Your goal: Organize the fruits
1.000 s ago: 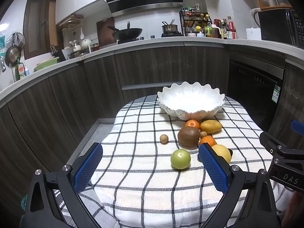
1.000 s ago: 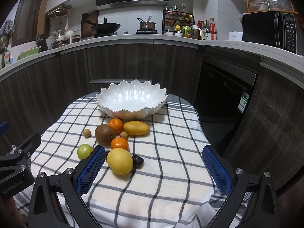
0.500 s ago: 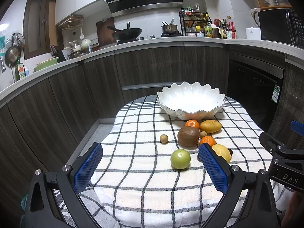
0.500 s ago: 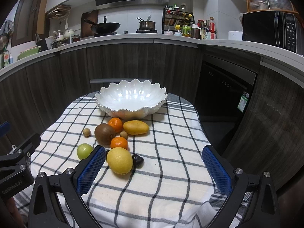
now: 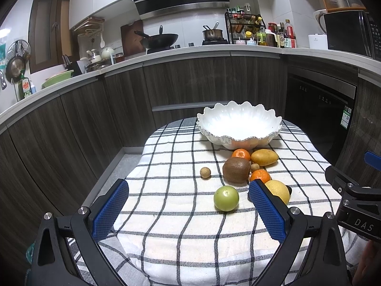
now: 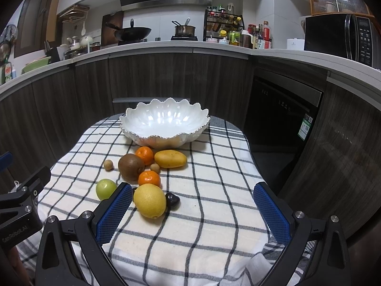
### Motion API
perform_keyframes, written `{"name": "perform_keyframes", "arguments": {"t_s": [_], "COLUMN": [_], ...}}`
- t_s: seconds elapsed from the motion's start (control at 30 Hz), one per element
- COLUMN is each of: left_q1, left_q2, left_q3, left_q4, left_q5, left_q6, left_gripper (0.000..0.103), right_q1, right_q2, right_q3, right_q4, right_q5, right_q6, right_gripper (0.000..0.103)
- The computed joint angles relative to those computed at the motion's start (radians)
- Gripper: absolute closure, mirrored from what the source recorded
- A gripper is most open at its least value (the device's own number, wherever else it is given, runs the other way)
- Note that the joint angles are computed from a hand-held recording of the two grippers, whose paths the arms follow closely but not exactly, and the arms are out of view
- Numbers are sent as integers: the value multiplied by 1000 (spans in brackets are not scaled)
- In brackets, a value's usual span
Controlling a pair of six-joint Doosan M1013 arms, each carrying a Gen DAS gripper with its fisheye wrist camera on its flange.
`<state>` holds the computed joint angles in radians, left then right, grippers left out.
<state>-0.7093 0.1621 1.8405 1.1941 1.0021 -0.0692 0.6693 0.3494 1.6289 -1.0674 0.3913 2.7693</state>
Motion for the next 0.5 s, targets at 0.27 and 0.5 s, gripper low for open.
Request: {"name": "perform_keyframes", "arguments": {"t_s": [0.27, 0.5], "left_q1": [5, 9], "left_q2": [1, 0], "left_q3": [-2, 1], "left_q4": [-13, -15], "left_q5": [-10, -26], "left_q6": [12, 11], "left_gripper": [0, 0], "right_q1": [0, 0], "right_q2": [2, 3], "right_q3": [-2, 0], "right_q4": [8, 9], "right_q5": [2, 2], "right_q6": [-5, -6], "right_gripper": [0, 0]}}
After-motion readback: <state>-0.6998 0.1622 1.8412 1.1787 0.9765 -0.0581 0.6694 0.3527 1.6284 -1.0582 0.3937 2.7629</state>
